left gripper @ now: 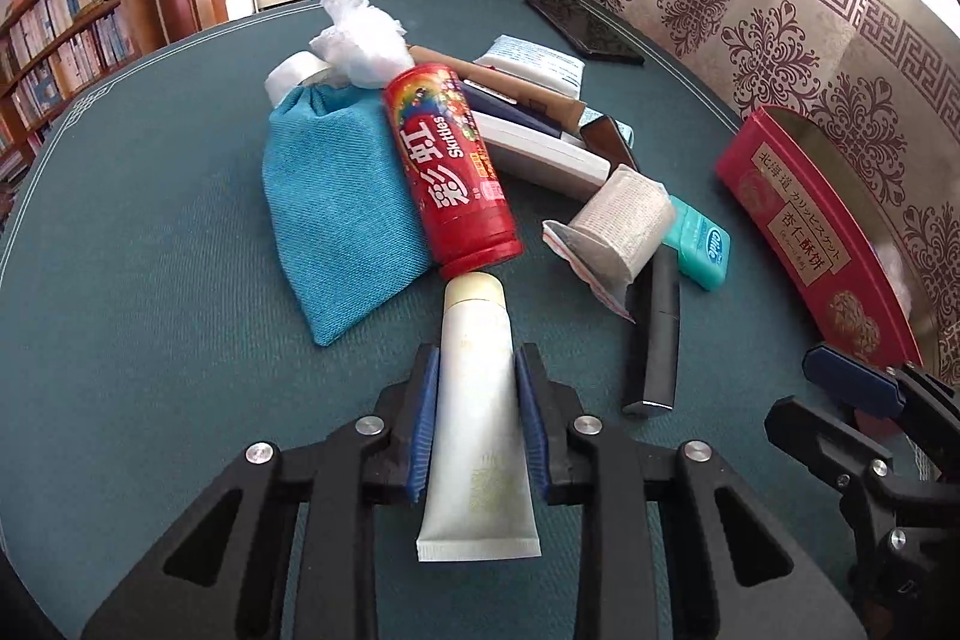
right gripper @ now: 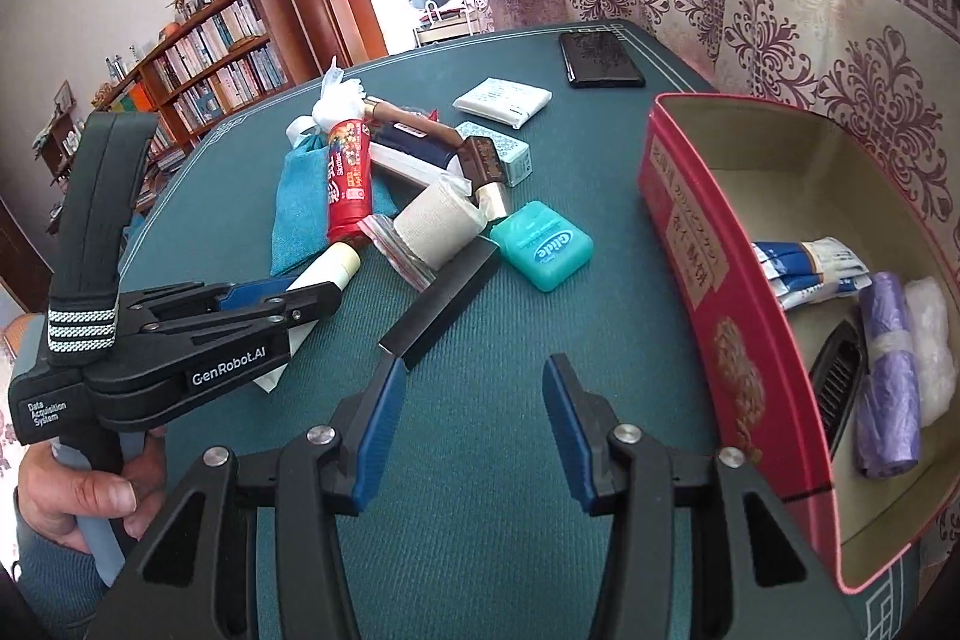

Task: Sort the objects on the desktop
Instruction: 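Grasp the white cream tube with the left tool while the right tool grasps a black stick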

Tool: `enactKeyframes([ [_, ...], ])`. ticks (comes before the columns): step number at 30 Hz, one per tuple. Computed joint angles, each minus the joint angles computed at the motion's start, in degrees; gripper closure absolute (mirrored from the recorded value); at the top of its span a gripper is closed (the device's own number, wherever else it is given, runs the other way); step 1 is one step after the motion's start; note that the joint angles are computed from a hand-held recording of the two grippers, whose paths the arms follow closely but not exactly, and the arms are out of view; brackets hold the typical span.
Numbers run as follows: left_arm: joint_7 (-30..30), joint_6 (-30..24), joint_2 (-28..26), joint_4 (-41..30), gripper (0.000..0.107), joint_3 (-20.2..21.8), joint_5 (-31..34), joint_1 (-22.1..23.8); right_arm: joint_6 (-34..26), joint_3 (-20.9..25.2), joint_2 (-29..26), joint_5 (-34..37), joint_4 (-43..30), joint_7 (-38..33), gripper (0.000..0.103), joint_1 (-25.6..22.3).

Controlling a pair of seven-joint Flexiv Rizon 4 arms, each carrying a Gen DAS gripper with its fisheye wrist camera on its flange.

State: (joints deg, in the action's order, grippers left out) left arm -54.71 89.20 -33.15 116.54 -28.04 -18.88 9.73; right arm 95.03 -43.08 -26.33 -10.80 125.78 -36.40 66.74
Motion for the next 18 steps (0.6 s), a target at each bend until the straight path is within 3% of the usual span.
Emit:
enactKeyframes([
  [4, -0.6, 2.1, -0.7, 1.6, 0.079, -6.2, -1.4, 6.3, -2.1, 4.8, -1.4, -1.8, -4.3, -0.1, 0.051, -5.1],
  [11, -2.8, 3.1, -3.1, 2.5, 0.079, -13.6, 2.1, 14.0, -10.0, 21.2, -3.6, -4.2, -13.7, 0.6, 0.051, -20.4],
  [16, -4.2, 2.8, -4.4, 2.6, 0.079, -16.5, 4.5, 17.0, -14.6, 26.8, -5.2, -6.4, -17.3, 1.0, 0.065, -25.7],
  [18, -4.7, 2.8, -4.9, 2.5, 0.079, -17.2, 5.3, 17.6, -16.0, 26.7, -5.4, -8.5, -17.7, 2.2, 0.070, -25.9],
])
